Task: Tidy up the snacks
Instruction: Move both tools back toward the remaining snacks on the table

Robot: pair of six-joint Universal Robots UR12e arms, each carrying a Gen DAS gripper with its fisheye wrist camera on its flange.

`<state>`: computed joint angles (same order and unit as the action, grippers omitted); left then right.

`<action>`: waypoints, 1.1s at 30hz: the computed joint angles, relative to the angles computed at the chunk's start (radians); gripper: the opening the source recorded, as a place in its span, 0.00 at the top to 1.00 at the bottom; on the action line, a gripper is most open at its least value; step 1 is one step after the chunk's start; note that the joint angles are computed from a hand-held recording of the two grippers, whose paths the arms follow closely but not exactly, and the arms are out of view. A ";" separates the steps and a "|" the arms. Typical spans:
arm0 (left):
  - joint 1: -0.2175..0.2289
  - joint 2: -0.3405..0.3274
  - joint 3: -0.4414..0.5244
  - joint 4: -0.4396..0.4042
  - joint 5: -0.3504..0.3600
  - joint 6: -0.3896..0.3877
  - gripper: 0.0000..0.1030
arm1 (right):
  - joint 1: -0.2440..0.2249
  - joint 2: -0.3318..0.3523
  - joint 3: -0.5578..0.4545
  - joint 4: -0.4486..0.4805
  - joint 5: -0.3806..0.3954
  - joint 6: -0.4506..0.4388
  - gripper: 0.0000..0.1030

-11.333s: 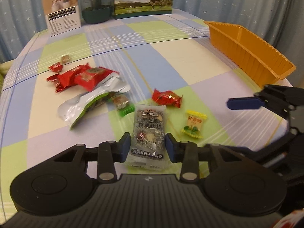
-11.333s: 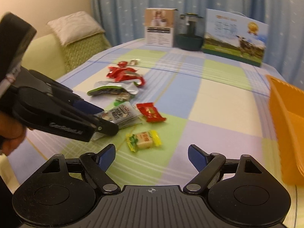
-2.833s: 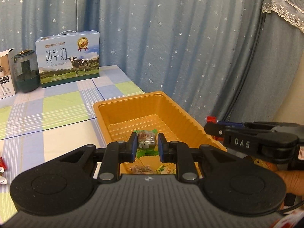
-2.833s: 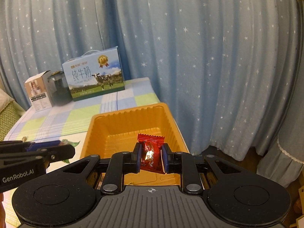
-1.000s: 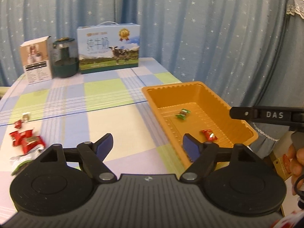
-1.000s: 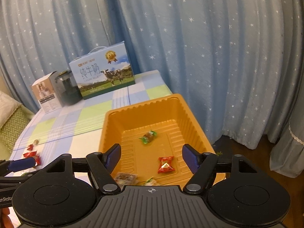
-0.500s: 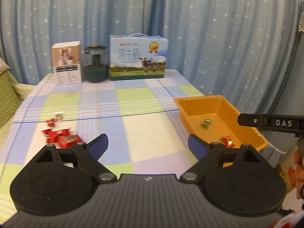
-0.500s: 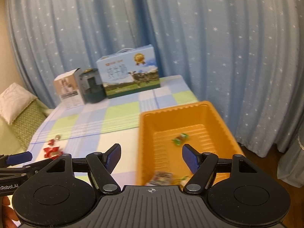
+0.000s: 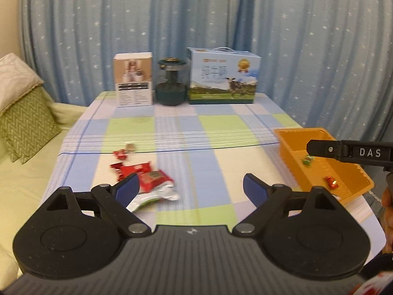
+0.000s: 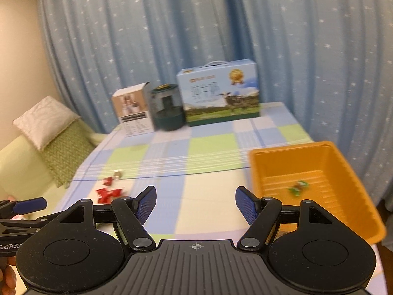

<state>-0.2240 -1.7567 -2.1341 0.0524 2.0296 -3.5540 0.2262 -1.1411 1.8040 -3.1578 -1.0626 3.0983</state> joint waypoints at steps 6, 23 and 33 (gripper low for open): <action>0.032 0.030 -0.037 -0.017 0.016 -0.011 0.13 | 0.039 0.023 -0.026 0.004 0.021 -0.010 0.31; 0.143 0.020 -0.116 0.034 -0.021 0.034 0.12 | 0.106 0.134 -0.095 0.020 0.043 -0.068 0.31; 0.226 -0.054 -0.118 0.110 -0.225 0.171 0.13 | 0.135 0.197 -0.160 0.098 0.022 -0.178 0.31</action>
